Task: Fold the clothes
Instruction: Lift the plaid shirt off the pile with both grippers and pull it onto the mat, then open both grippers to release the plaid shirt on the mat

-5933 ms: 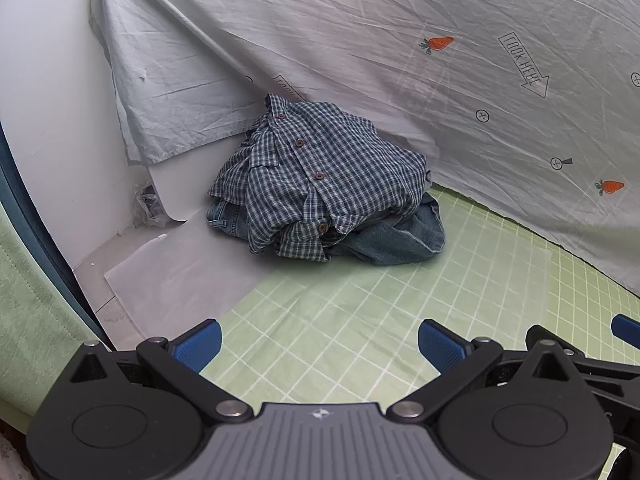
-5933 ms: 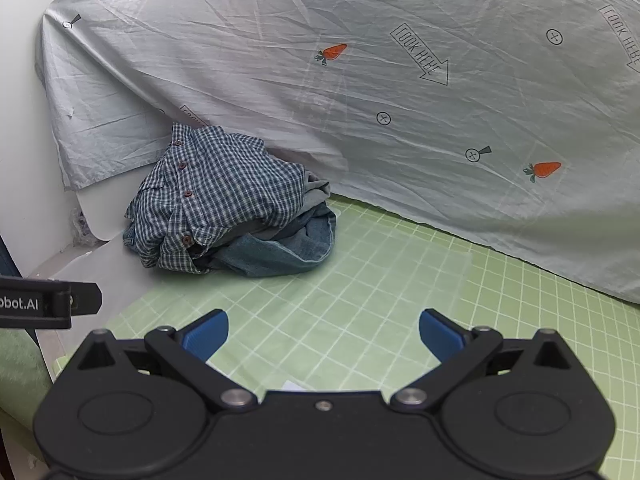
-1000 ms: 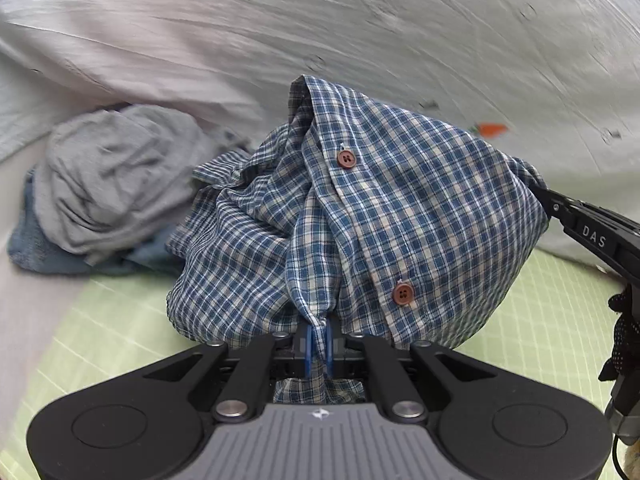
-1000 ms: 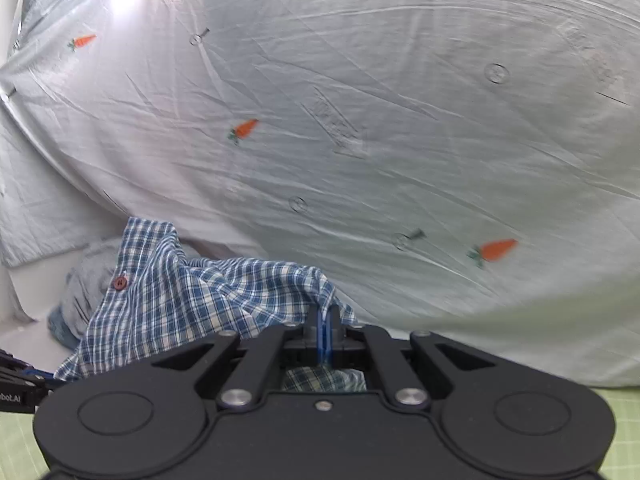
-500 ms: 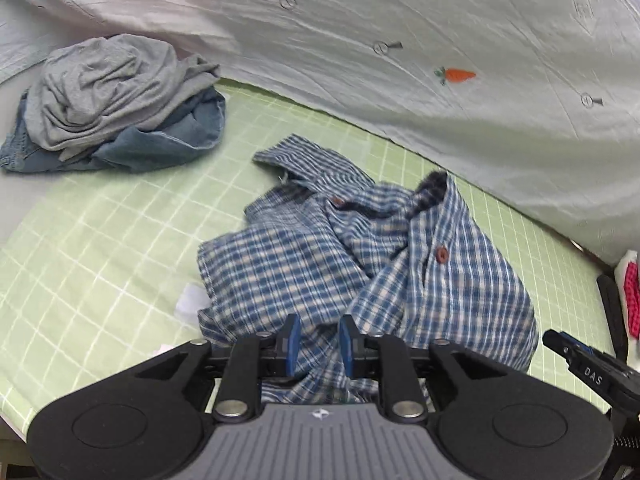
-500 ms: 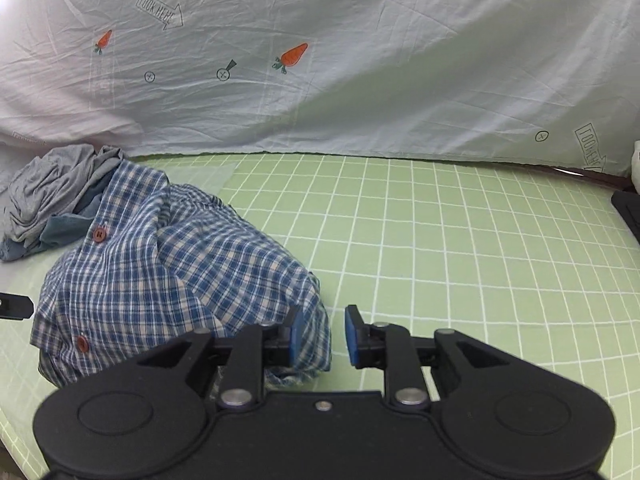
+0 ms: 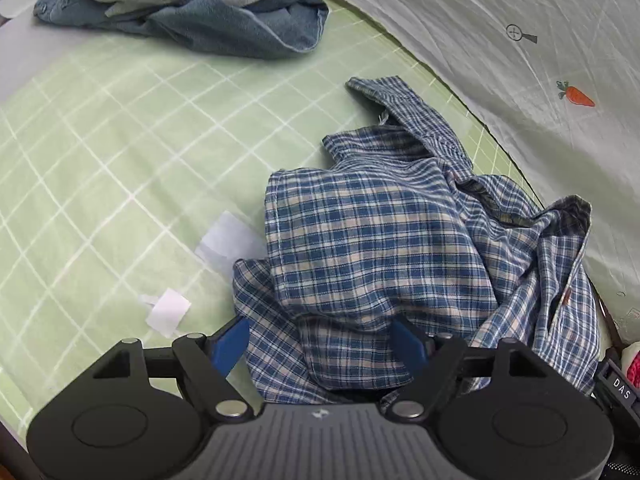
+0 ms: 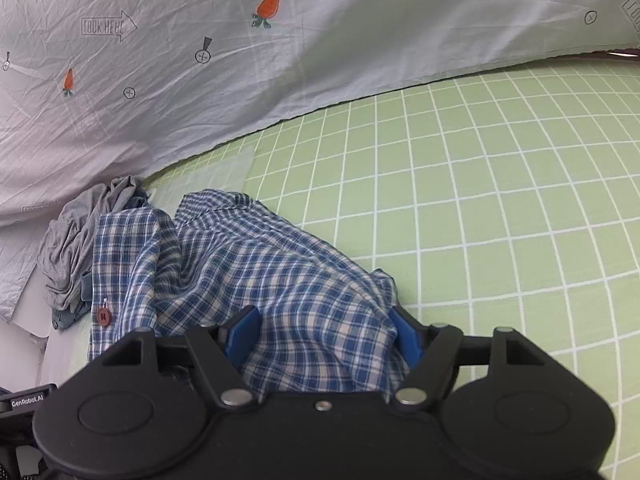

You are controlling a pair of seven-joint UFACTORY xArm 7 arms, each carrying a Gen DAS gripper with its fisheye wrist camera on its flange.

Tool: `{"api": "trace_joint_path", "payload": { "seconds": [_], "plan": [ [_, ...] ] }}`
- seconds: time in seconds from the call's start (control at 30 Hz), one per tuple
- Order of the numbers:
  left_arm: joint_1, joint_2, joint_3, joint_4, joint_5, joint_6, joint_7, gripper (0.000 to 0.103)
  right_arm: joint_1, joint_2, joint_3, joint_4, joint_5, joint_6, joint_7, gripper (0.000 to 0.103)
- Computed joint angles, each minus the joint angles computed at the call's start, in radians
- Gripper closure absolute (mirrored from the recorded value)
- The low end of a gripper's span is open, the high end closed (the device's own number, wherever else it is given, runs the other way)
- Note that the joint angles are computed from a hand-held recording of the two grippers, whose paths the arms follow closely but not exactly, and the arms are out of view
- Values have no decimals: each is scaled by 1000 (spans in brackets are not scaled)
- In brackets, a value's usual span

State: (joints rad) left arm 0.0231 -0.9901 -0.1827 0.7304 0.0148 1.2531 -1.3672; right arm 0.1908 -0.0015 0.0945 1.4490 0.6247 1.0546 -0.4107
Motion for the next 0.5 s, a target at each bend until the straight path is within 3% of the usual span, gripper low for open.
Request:
{"api": "trace_joint_path", "payload": {
  "seconds": [0.07, 0.1, 0.13, 0.17, 0.2, 0.23, 0.27, 0.4, 0.5],
  "plan": [
    [-3, 30, 17, -18, -15, -61, 5, 30, 5, 27, 6, 16, -2, 10, -3, 32],
    [-6, 56, 22, -12, -14, -85, 18, 42, 4, 42, 8, 28, 5, 20, -15, 34],
    [-8, 81, 28, -6, -13, -109, 31, 50, 2, 56, 10, 41, 14, 35, -30, 46],
    [-7, 120, 32, 11, -6, -128, 49, 52, 0, 72, 13, 56, 23, 51, -46, 61],
    [-5, 169, 33, 38, 7, -144, 70, 61, -3, 91, 16, 76, 28, 66, -58, 67],
    [-2, 218, 34, 67, 21, -157, 90, 76, -6, 109, 20, 95, 33, 76, -70, 80],
    [0, 266, 37, 97, 34, -170, 109, 78, -9, 119, 23, 104, 45, 63, -84, 92],
    [0, 464, 61, 222, 103, -302, 232, 92, -20, 156, 36, 144, 81, -40, -129, 95],
    [13, 570, 58, 320, 173, -404, 280, 95, -32, 194, 43, 205, 107, -173, -168, 96]
  ]
}}
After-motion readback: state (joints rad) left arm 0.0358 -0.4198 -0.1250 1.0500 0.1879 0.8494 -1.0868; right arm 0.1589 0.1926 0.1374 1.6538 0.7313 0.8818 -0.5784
